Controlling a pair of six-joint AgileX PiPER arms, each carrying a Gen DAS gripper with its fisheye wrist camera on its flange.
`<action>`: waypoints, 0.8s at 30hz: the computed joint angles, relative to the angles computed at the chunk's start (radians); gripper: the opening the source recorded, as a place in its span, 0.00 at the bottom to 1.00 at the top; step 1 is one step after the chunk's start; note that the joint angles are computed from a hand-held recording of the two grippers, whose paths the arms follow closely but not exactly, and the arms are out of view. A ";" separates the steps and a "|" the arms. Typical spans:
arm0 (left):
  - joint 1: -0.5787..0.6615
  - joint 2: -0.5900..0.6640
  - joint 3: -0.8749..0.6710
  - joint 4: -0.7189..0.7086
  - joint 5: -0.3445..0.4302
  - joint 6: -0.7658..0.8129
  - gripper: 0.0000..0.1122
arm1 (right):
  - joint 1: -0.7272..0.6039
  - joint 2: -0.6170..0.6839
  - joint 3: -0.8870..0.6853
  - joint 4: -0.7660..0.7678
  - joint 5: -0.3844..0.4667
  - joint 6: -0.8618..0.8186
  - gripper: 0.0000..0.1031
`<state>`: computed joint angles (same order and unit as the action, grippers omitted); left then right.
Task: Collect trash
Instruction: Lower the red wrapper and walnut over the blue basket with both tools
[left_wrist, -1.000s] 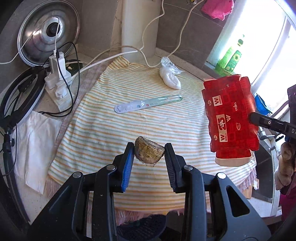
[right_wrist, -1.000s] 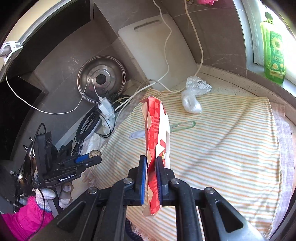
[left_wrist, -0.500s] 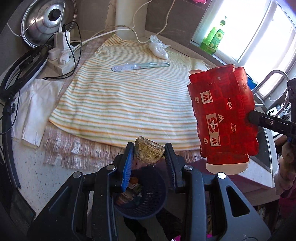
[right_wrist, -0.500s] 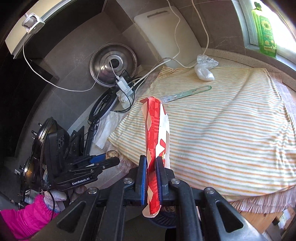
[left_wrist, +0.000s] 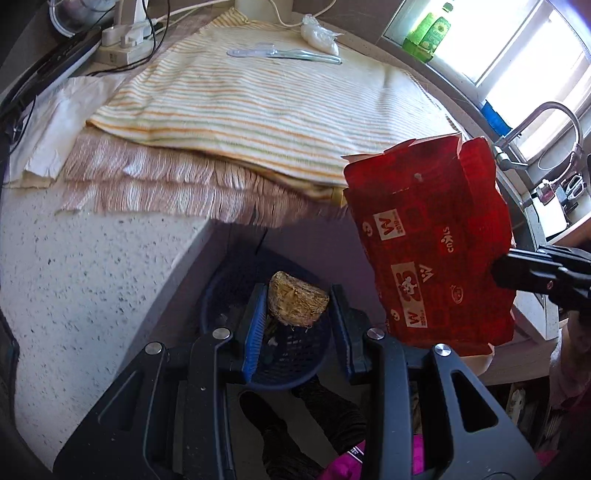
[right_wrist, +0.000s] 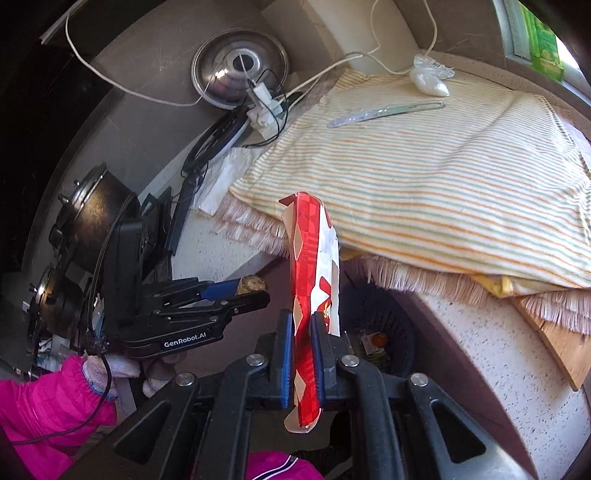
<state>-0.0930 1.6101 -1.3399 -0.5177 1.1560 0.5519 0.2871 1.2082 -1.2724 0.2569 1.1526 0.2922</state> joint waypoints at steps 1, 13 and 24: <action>-0.004 -0.002 0.018 0.007 -0.008 -0.002 0.30 | 0.014 0.001 0.018 -0.001 -0.006 0.002 0.08; -0.079 -0.021 0.218 0.075 -0.129 0.012 0.30 | 0.096 0.019 0.188 -0.052 -0.085 -0.001 0.08; -0.159 0.042 0.282 0.150 -0.226 -0.056 0.30 | 0.116 0.113 0.309 -0.057 -0.218 0.002 0.08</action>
